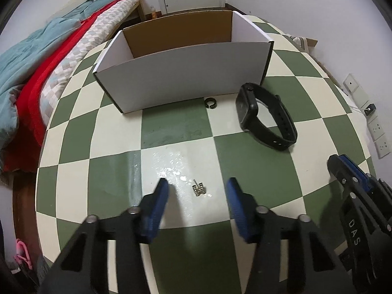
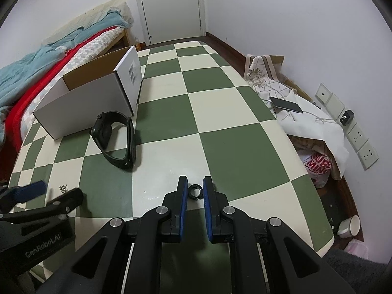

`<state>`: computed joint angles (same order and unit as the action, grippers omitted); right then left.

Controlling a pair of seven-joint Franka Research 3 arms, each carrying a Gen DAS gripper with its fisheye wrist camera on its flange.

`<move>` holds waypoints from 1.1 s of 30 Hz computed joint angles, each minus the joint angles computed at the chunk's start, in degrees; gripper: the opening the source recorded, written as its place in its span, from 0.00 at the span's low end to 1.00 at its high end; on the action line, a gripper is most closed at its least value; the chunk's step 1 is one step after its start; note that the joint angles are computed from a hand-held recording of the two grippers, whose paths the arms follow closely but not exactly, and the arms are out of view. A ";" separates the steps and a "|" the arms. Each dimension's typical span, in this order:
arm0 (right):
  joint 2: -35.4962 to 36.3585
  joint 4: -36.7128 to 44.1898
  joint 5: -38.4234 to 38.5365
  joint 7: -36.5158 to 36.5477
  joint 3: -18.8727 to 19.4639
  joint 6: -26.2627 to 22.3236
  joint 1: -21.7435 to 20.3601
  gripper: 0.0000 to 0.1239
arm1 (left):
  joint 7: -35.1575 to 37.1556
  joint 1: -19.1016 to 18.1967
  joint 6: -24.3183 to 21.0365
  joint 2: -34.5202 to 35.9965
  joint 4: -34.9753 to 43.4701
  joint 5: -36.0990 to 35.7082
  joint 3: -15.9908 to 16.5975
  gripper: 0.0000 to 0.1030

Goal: Organize jewelry
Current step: 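Grasp the small black ring with the right gripper while the left grasps the silver charm, then carry the ring and charm toward the white box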

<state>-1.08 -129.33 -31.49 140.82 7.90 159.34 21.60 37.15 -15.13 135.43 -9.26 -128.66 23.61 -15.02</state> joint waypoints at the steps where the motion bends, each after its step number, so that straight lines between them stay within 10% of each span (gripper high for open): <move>1: 0.06 0.04 0.13 -0.02 -0.01 0.09 0.01 0.11 | 0.06 -0.04 0.32 0.08 0.05 -0.19 0.04 0.28; 10: -0.07 -0.13 0.44 0.49 -0.08 0.27 -0.02 0.11 | -0.01 0.05 0.98 0.35 0.10 0.10 0.06 0.06; 33: 2.62 10.33 7.92 -7.79 0.49 1.88 1.34 0.11 | -1.33 5.78 2.52 -4.72 5.94 5.84 1.85 0.06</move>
